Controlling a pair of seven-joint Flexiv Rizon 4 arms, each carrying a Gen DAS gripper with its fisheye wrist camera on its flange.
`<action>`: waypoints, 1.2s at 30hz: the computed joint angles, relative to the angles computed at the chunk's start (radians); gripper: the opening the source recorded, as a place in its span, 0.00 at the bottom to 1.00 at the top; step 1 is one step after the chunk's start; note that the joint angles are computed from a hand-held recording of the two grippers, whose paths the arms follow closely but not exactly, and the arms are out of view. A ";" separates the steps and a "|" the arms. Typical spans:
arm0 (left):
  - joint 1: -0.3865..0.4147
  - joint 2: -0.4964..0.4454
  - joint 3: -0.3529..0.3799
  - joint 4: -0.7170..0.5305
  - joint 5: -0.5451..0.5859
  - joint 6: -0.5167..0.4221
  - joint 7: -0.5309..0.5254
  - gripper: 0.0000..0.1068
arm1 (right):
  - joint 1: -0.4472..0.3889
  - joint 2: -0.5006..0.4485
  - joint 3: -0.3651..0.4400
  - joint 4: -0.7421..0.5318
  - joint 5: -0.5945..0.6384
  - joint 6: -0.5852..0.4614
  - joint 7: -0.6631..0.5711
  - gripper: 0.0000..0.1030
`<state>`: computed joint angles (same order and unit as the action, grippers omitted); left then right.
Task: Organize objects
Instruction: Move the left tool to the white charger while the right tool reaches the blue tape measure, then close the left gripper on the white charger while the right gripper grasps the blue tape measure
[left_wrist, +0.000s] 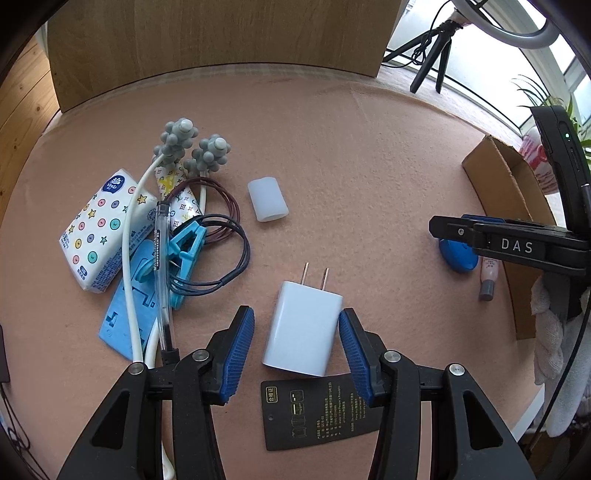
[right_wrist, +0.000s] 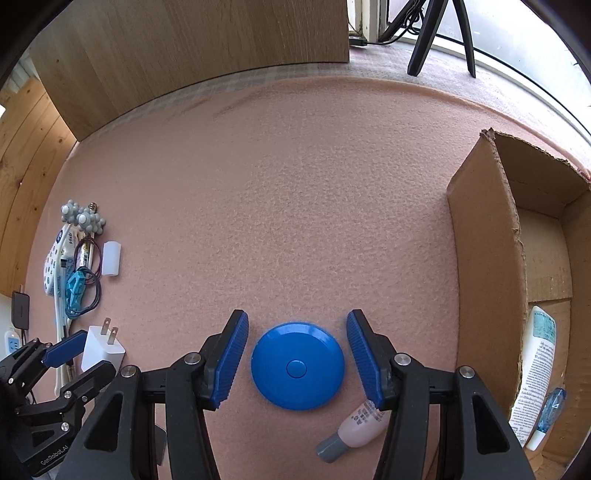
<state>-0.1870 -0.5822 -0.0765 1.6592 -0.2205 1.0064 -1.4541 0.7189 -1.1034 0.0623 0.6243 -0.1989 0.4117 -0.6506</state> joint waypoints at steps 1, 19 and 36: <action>0.000 -0.002 0.000 0.000 0.001 -0.001 0.001 0.48 | 0.001 -0.004 0.001 -0.010 -0.001 -0.010 -0.004 0.50; -0.013 -0.027 0.001 -0.014 0.010 0.036 -0.018 0.39 | 0.044 0.066 -0.014 0.140 -0.065 0.047 -0.006 0.45; 0.015 0.006 -0.047 0.011 -0.081 0.076 0.015 0.37 | 0.018 0.293 0.012 0.543 -0.117 0.368 0.177 0.45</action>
<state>-0.1720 -0.5764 -0.1235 1.6699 -0.3012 1.0821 -1.4395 0.7366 -0.8106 0.0741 1.1678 -0.3154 0.7793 -0.4736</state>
